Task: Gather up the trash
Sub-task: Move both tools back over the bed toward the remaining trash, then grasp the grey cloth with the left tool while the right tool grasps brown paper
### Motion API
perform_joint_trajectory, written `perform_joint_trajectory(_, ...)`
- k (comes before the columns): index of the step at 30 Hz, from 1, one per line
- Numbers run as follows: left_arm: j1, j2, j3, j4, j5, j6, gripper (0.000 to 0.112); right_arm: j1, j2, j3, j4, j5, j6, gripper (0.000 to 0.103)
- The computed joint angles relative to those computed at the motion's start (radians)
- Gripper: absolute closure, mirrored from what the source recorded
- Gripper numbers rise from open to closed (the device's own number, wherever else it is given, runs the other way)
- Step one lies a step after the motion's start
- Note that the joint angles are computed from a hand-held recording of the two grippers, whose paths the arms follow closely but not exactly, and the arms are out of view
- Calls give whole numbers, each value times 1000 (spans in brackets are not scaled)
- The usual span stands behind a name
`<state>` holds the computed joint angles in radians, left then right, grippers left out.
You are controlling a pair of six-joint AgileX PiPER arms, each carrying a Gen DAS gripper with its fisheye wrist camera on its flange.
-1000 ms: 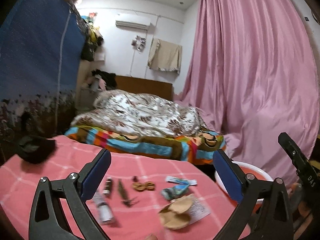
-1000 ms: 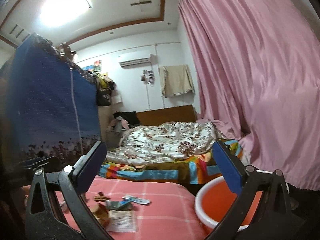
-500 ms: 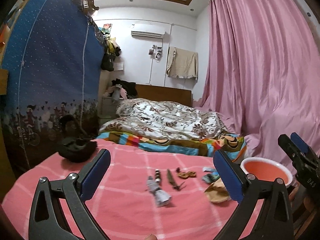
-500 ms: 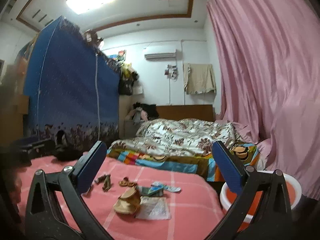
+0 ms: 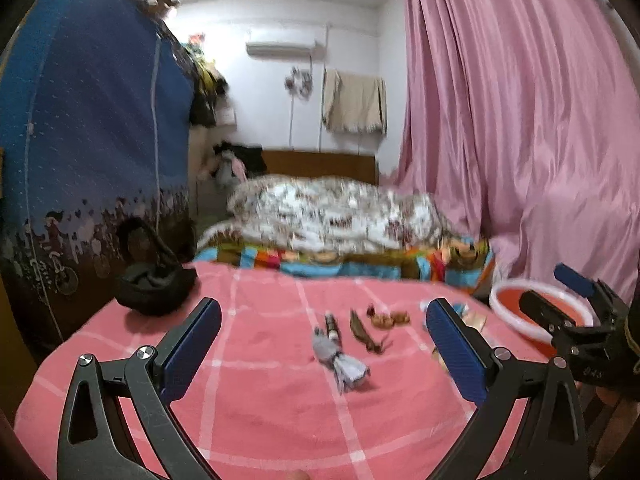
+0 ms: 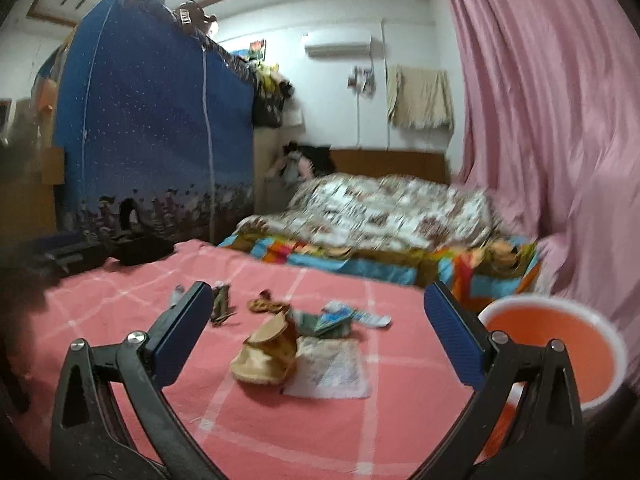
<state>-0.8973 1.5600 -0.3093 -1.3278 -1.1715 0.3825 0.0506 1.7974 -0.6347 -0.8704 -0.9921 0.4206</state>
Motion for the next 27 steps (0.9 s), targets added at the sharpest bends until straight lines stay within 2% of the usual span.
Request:
perform_joint_trajectory(6,246,-15,-68,136,312,24,13,7,33,-61,-92,79,112,1)
perform_joint_trajectory(7,271,-13,-76,147,344,22,16,14,36,-70,-106,94,126,4)
perform_joint_trajectory(9,363,-1,-109,197,468,19,27,27,51,-101,-164,127,167,7)
perform_joint_trajectory(10,397,1,-123,210,517,25,35,40,53,-112,-180,142,183,9)
perform_joint_trajectory(12,485,24,-162,278,643,6,43,57,68,-145,-240,173,235,13)
perform_joint_trajectory(14,544,38,-192,337,733,-17,56,79,80,-169,-273,205,270,20)
perform_joint_trajectory(15,570,45,-201,383,773,-50,58,91,85,-182,-289,223,290,21)
perform_joint_trajectory(17,614,61,-225,461,841,-106,61,114,93,-203,-317,267,324,24)
perform_joint_trajectory(19,649,74,-247,553,892,-190,70,132,96,-216,-337,306,351,26)
perform_joint_trajectory(21,672,85,-262,633,922,-284,72,142,108,-231,-361,331,376,29)
perform_joint_trajectory(24,686,91,-285,677,949,-322,72,142,121,-251,-400,336,414,36)
perform_joint_trajectory(27,685,113,-319,629,976,-254,77,147,133,-275,-443,344,470,47)
